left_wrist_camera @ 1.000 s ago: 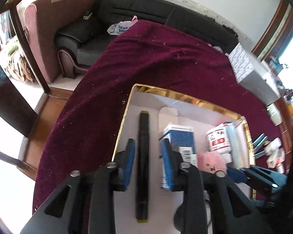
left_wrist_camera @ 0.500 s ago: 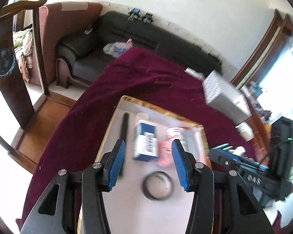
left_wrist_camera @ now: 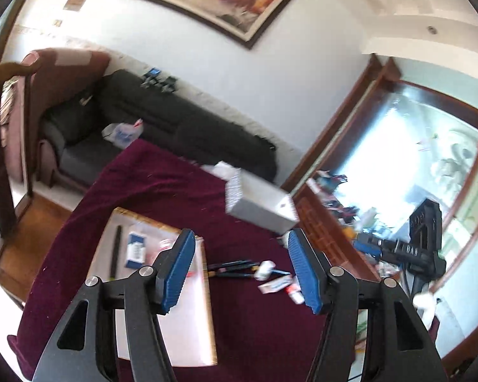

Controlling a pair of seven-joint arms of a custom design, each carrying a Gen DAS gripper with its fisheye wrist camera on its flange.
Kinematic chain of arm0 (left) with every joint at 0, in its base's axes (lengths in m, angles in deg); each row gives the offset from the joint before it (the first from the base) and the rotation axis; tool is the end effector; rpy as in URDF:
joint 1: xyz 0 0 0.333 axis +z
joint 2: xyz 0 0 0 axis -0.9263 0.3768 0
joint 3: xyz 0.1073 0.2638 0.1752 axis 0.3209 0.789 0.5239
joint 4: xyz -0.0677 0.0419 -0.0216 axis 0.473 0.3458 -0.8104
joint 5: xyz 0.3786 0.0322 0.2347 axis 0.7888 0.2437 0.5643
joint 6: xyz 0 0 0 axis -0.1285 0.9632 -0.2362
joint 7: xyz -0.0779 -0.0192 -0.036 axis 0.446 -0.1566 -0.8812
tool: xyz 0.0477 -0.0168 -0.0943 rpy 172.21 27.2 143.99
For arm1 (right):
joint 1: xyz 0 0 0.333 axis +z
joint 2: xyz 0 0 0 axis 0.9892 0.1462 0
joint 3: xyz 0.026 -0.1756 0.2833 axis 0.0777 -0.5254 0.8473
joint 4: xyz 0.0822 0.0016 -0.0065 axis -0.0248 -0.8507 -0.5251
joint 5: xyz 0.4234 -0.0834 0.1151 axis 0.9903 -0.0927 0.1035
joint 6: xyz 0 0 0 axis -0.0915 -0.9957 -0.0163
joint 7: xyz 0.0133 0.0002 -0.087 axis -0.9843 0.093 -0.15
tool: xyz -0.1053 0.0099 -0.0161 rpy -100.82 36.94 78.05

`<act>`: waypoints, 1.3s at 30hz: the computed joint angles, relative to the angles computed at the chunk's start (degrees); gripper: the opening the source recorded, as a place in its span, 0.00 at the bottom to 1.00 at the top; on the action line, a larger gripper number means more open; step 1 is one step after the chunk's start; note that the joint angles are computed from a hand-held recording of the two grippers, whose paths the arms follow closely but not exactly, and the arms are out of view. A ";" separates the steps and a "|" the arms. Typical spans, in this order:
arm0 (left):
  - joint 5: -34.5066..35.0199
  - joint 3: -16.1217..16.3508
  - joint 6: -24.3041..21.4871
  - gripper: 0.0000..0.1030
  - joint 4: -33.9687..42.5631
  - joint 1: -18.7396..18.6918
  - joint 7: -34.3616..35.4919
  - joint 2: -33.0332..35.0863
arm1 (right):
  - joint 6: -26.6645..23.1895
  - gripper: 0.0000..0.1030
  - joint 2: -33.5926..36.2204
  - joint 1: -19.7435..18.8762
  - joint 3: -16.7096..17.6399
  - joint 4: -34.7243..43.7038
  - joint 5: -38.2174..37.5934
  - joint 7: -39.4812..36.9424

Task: Organize objects
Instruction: 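Move both open tools back over the remaining items on the table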

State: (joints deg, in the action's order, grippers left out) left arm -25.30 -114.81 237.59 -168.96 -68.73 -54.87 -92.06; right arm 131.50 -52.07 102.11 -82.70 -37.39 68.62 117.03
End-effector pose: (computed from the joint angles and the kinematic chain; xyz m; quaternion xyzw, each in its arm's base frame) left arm 0.3043 -0.4366 0.6425 -0.6758 0.4650 -0.5370 0.1969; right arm 0.5108 0.1863 0.6944 -0.7665 0.4736 -0.0335 0.4325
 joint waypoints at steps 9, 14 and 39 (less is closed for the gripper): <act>-3.05 3.07 -9.78 0.54 5.83 -3.82 7.40 -7.79 | -13.04 0.66 6.68 -6.75 3.16 27.58 -21.15 18.86; -3.60 1.20 -25.82 0.59 10.41 -1.05 11.66 -16.08 | -10.35 0.81 12.66 -6.65 6.63 43.39 -34.33 27.22; -5.88 -10.17 -0.56 0.61 12.00 9.96 9.60 0.72 | 23.08 1.00 -6.80 3.79 0.18 -10.12 -44.01 26.72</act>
State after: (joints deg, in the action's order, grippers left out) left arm -31.18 -124.99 237.02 -156.95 -58.77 -45.27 -91.35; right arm 154.59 -58.87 105.90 -82.53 -47.51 24.61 143.75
